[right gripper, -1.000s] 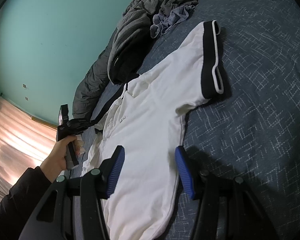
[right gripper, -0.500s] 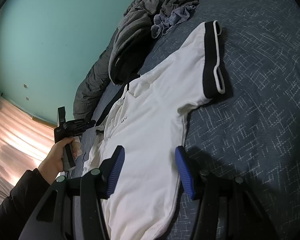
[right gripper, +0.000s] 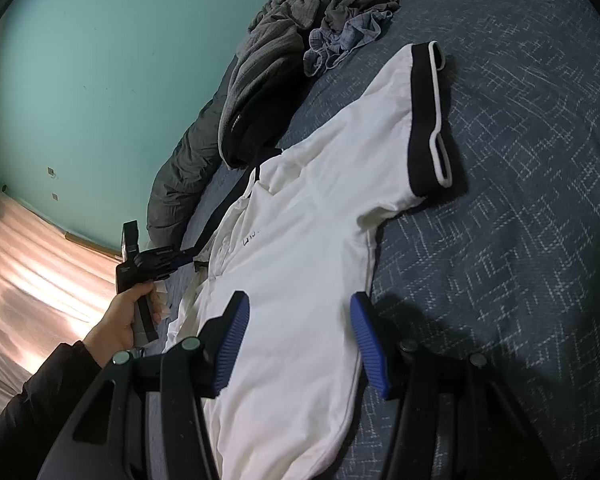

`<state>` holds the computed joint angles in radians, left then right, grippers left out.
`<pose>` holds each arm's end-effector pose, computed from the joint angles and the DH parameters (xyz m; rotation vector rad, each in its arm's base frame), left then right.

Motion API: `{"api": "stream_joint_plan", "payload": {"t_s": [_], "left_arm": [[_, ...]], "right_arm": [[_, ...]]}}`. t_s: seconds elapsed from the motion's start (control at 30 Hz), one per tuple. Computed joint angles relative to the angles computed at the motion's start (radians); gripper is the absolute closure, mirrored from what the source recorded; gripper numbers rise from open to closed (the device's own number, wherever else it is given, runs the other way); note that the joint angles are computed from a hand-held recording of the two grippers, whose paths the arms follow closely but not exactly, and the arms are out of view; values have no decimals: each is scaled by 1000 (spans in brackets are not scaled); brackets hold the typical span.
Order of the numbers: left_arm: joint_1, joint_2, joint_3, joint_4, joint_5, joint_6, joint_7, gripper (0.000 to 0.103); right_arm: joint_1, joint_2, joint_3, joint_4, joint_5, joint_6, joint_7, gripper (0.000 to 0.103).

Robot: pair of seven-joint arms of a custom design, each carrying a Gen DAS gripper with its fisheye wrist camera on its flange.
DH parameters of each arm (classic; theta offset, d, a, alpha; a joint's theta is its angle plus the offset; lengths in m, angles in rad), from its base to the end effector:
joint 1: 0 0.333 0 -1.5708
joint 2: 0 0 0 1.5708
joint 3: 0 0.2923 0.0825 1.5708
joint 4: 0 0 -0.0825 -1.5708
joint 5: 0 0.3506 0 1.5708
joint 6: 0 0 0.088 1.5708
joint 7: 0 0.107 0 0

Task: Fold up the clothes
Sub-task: 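Withdraw the open left tool from the shirt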

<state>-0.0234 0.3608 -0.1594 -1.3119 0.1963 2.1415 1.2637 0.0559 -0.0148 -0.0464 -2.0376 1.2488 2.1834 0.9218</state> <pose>0.6573 -0.0927 0.5708 -2.0187 1.8603 -0.4700 0.5442 0.0401 0.4788 -1.4523 1.5191 0.4106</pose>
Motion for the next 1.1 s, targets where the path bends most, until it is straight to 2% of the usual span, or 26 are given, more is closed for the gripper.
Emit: {"api": "stream_joint_plan", "payload": {"t_s": [0.03,0.17,0.3,0.4,0.5,0.7,0.73,0.93,1.1], "left_arm": [[-6,3,1,3,11,-3,1,99],[-42,20,21,24,94,1,-63,99],[-71,72,35,103,143,-53,-148,99],[-83,108,40,152,153,-80,-216,99],[-69,117,21,156,112,-61,-229,98],[-33,33,6,64,57,16,-226,95],[-28,17,7,50,55,22,-222,92],[11,-71,8,-36,9,24,-175,86],[47,-252,5,-285,-89,131,-78,86]], "right_arm": [[0,0,0,0,-1,0,0,50],[-1,-1,-1,-3,-1,0,0,50],[0,-5,-1,-5,2,-1,-4,50],[0,-4,-2,-4,4,-3,-4,50],[0,-1,-1,-1,7,-2,-4,50],[1,-1,0,-2,16,1,-8,50],[2,-3,1,-2,16,1,-10,50],[10,-9,5,-3,12,5,-13,50],[11,-7,3,4,5,3,-14,50]]}}
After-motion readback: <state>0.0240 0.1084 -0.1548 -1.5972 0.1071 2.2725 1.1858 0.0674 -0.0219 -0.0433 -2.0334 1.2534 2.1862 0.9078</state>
